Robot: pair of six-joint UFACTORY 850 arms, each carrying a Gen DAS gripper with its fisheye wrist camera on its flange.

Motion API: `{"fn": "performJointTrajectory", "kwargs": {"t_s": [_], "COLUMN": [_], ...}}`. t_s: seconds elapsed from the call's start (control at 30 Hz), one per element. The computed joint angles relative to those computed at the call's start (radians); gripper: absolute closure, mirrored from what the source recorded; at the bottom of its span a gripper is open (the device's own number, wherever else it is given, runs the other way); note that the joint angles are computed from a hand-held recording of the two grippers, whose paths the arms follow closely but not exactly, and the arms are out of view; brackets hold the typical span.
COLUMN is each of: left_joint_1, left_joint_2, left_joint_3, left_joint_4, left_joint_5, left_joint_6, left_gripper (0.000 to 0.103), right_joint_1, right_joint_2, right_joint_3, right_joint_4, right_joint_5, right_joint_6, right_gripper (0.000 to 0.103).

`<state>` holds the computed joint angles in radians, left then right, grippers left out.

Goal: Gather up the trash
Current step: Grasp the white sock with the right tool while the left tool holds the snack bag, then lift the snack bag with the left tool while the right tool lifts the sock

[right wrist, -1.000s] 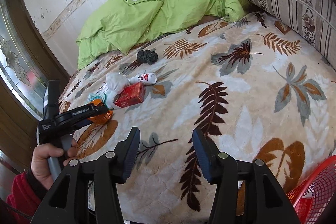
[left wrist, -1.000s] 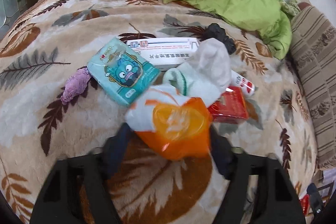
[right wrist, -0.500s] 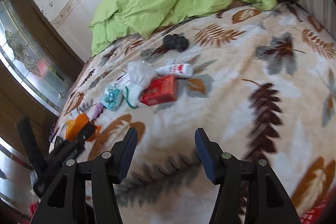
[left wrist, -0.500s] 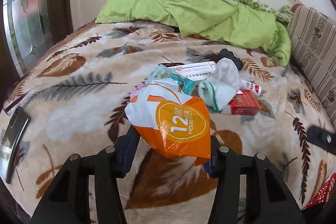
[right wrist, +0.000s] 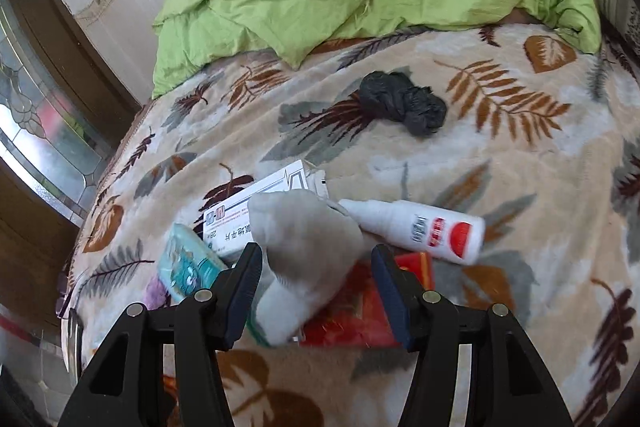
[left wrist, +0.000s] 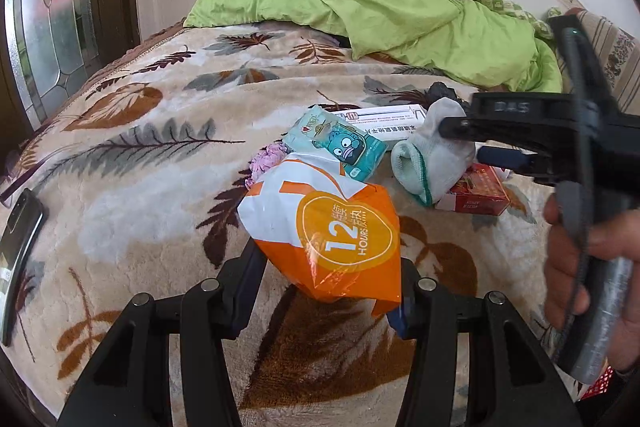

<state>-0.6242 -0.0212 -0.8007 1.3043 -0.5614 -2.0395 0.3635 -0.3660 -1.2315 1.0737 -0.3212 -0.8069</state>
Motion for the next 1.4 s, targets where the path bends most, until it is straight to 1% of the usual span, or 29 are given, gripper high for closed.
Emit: {"fn": "performJointTrajectory", "kwargs": {"t_s": [0.03,0.07,0.1,0.13,0.17,0.2,0.27,0.4,0.47,0.6,0.77,0.87,0.93,1.03,1.23,1.4], "left_joint_1": [0.001,0.001,0.0,-0.001,-0.003,-0.005,-0.009,-0.031,-0.051,-0.096,-0.15,-0.177,-0.191,-0.217,-0.241,-0.237], "left_joint_2": [0.0,0.0,0.0,0.0,0.0,0.002,0.002,0.0,-0.003,-0.008,-0.018,-0.022,-0.022,-0.024,-0.029,-0.032], "left_joint_3": [-0.001,-0.001,-0.001,-0.002,-0.002,-0.002,-0.003,-0.008,-0.012,-0.017,-0.029,-0.035,-0.034,-0.033,-0.025,-0.025], "left_joint_4": [0.0,0.002,0.003,0.004,0.005,0.006,0.007,0.017,0.028,0.05,0.049,0.04,0.029,0.012,-0.007,-0.001], "left_joint_5": [0.003,0.005,0.003,-0.002,-0.006,-0.007,-0.012,-0.041,-0.071,-0.12,-0.172,-0.193,-0.196,-0.217,-0.247,-0.247], "left_joint_6": [0.0,-0.001,0.0,0.003,0.005,0.005,0.007,0.016,0.021,0.035,0.069,0.081,0.087,0.1,0.111,0.099], "left_gripper": [0.052,0.052,0.052,0.052,0.052,0.052,0.052,0.052,0.052,0.052,0.052,0.052,0.052,0.052,0.051,0.051], "right_joint_1": [0.004,0.007,0.009,0.011,0.01,0.01,-0.002,-0.04,-0.065,-0.102,-0.129,-0.135,-0.129,-0.122,-0.149,-0.153], "right_joint_2": [-0.013,-0.019,-0.019,-0.006,0.017,0.035,0.091,0.211,0.265,0.376,0.463,0.5,0.507,0.518,0.52,0.538], "right_joint_3": [-0.009,-0.015,-0.014,0.001,0.028,0.047,0.108,0.242,0.302,0.42,0.509,0.537,0.543,0.556,0.562,0.574], "right_joint_4": [0.011,0.021,0.017,0.052,0.117,0.157,0.273,0.409,0.413,0.452,0.507,0.589,0.604,0.674,0.695,0.717], "right_joint_5": [-0.004,-0.01,-0.014,-0.006,0.005,0.011,0.013,-0.005,-0.029,-0.032,-0.035,-0.035,-0.03,-0.021,-0.05,-0.039], "right_joint_6": [-0.009,-0.022,-0.028,-0.07,-0.144,-0.188,-0.302,-0.44,-0.451,-0.519,-0.592,-0.697,-0.724,-0.808,-0.797,-0.825], "right_gripper": [0.057,0.067,0.07,0.076,0.079,0.08,0.081,0.08,0.08,0.08,0.08,0.08,0.08,0.08,0.08,0.08]}}
